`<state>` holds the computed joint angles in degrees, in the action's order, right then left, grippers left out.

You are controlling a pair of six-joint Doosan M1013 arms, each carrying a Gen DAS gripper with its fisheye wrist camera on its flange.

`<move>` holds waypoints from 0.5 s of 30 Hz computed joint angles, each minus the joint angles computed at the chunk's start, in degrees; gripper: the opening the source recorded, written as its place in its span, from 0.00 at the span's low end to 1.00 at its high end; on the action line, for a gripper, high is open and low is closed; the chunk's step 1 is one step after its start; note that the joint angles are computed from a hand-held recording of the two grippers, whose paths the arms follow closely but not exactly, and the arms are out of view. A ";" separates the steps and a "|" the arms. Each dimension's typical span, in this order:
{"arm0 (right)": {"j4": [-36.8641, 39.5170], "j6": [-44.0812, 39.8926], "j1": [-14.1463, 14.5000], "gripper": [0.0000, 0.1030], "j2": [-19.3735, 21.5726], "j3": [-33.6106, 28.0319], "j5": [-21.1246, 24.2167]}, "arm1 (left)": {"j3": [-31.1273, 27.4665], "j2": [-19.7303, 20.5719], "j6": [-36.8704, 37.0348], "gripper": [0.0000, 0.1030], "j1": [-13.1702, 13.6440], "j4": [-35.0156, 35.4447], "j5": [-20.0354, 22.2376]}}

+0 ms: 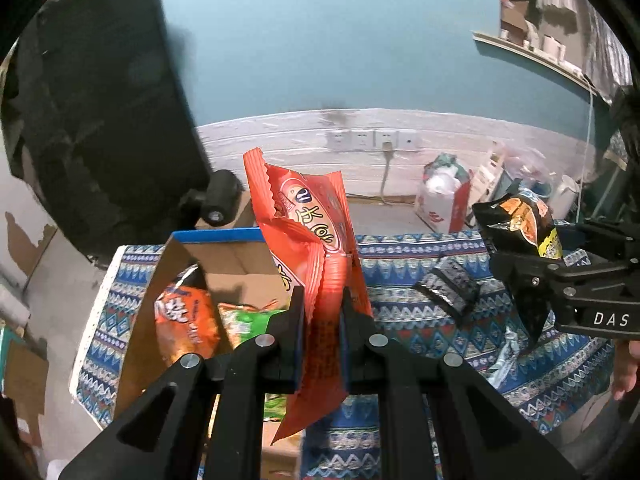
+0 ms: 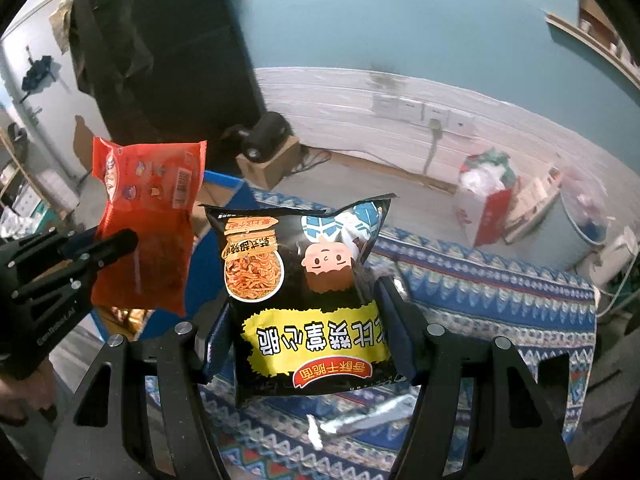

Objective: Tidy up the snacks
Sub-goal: 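Lift both held bags and carry them over the cardboard box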

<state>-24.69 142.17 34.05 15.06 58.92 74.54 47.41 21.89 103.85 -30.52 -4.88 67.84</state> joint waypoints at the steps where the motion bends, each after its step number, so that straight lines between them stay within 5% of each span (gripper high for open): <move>1: 0.29 -0.47 0.00 0.64 0.47 -0.58 -0.12 | -0.09 0.08 -0.17 0.13 0.26 0.12 0.06; 15: 6.85 -7.64 -0.96 0.64 9.60 -12.17 0.32 | -0.03 0.89 -4.03 0.13 4.56 2.51 0.51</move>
<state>-17.85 134.53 33.09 24.66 46.75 74.86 47.37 22.79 99.83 -25.95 -2.38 68.35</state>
